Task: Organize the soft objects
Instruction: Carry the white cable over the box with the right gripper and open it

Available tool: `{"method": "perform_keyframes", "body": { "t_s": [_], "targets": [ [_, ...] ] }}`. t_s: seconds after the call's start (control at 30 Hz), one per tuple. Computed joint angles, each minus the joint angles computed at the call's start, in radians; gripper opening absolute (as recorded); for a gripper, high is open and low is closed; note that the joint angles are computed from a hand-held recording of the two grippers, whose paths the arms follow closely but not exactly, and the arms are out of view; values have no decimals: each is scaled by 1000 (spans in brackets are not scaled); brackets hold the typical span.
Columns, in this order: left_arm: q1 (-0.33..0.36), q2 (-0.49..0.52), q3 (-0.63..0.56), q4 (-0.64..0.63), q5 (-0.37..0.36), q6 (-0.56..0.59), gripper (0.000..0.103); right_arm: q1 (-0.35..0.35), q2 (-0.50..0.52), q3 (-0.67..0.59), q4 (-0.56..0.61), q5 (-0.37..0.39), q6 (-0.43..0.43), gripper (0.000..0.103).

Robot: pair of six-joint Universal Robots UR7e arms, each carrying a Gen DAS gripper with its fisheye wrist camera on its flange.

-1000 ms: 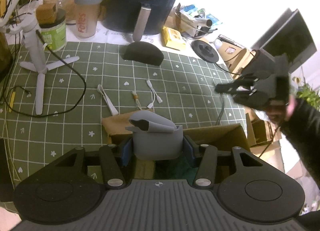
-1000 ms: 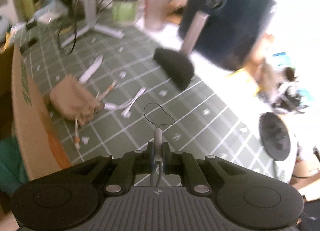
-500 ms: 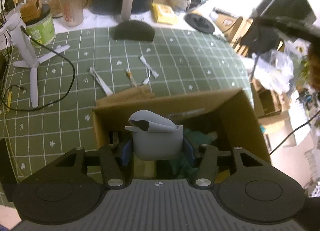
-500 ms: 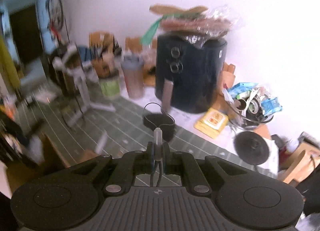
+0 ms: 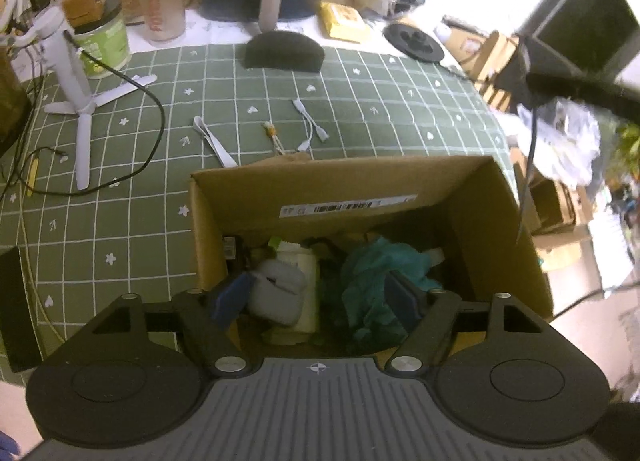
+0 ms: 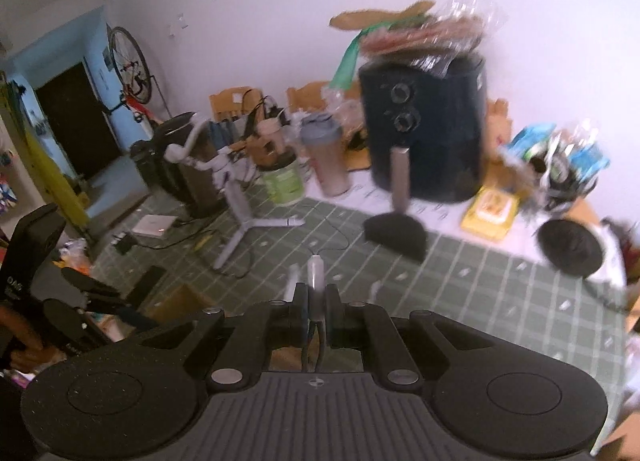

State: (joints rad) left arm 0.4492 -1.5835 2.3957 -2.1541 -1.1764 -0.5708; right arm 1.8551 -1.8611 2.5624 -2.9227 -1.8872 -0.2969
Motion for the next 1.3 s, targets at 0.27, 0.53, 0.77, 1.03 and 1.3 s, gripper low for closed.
{"method": "perform_keyframes", "body": {
  "t_s": [0.27,0.53,0.77,1.03,1.3],
  "targets": [
    [-50,-60,33,-13,62,-101,74,15,49,60,-74,14,100,10],
    [-93,-85,44,43,113,-186,74,39,84,86,-109,-3,173,10],
    [-120,-118,55,79,129,-238,74,55,116,100,-157,-15,242,10],
    [-162,-182,67,161,158,-326,74,98,217,93,-276,-38,326,10],
    [-206,-272,78,294,178,-456,74,138,341,68,-362,-43,355,10]
  ]
}}
